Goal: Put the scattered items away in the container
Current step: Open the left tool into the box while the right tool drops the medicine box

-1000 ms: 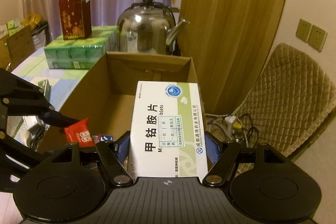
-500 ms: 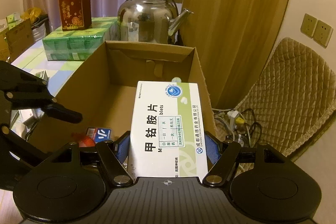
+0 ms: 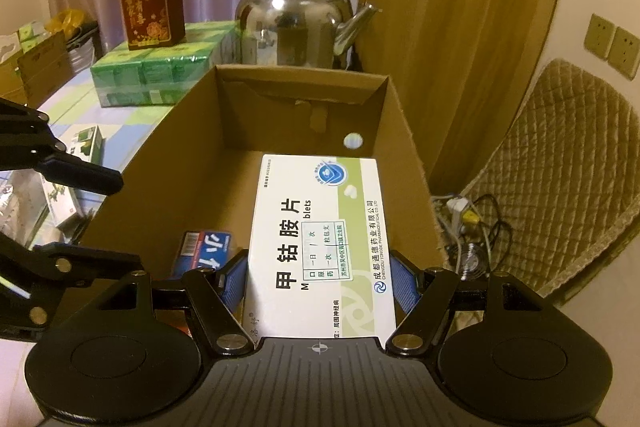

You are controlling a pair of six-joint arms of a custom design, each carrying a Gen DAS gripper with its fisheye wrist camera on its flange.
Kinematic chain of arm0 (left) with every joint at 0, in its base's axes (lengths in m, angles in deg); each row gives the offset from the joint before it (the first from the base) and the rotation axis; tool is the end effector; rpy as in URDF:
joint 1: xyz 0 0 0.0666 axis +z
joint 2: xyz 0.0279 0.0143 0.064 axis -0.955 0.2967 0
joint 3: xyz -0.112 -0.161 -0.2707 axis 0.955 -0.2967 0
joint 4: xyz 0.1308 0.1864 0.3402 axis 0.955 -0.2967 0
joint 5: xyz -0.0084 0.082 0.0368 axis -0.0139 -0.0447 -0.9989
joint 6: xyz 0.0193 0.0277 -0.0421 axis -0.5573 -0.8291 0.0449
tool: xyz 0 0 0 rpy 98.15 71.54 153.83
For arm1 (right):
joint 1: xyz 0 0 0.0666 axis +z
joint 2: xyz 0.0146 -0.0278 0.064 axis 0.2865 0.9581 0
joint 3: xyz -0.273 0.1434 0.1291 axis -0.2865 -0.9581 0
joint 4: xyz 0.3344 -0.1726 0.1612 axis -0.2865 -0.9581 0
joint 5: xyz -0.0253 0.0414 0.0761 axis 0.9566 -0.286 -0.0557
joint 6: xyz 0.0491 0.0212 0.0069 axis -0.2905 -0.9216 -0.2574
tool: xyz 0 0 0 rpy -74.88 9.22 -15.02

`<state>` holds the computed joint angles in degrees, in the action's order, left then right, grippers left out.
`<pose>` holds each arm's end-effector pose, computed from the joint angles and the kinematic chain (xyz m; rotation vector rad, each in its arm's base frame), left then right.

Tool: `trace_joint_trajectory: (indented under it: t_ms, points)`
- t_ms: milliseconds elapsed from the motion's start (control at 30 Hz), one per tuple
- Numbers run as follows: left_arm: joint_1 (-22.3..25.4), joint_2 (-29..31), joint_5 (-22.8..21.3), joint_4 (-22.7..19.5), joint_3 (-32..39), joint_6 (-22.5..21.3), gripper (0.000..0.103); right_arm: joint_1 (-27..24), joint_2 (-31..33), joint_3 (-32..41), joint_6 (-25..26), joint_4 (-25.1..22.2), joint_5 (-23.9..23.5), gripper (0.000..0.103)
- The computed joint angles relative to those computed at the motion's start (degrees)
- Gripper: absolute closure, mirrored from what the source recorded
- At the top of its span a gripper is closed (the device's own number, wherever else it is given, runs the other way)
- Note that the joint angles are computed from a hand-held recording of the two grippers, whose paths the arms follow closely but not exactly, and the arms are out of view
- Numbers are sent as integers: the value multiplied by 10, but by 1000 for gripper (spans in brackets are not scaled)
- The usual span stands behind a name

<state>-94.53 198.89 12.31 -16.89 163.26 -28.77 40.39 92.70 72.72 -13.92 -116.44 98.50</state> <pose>0.6626 -0.2840 0.3899 1.5356 1.8675 -0.4358 0.5887 0.2430 0.3706 0.1055 2.3459 -0.1287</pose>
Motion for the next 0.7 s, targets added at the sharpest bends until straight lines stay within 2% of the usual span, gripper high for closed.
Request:
trace_joint_trajectory:
  t_ms: [267,400,700]
  points:
    - [6,-22,3,17,-33,8,55,-2,17,21,-13,-23,-24,35]
    - [8,-29,6,22,-47,11,55,-1,17,17,-11,-18,-32,35]
    - [14,-63,11,58,-101,30,52,7,-11,-6,-21,3,-6,31]
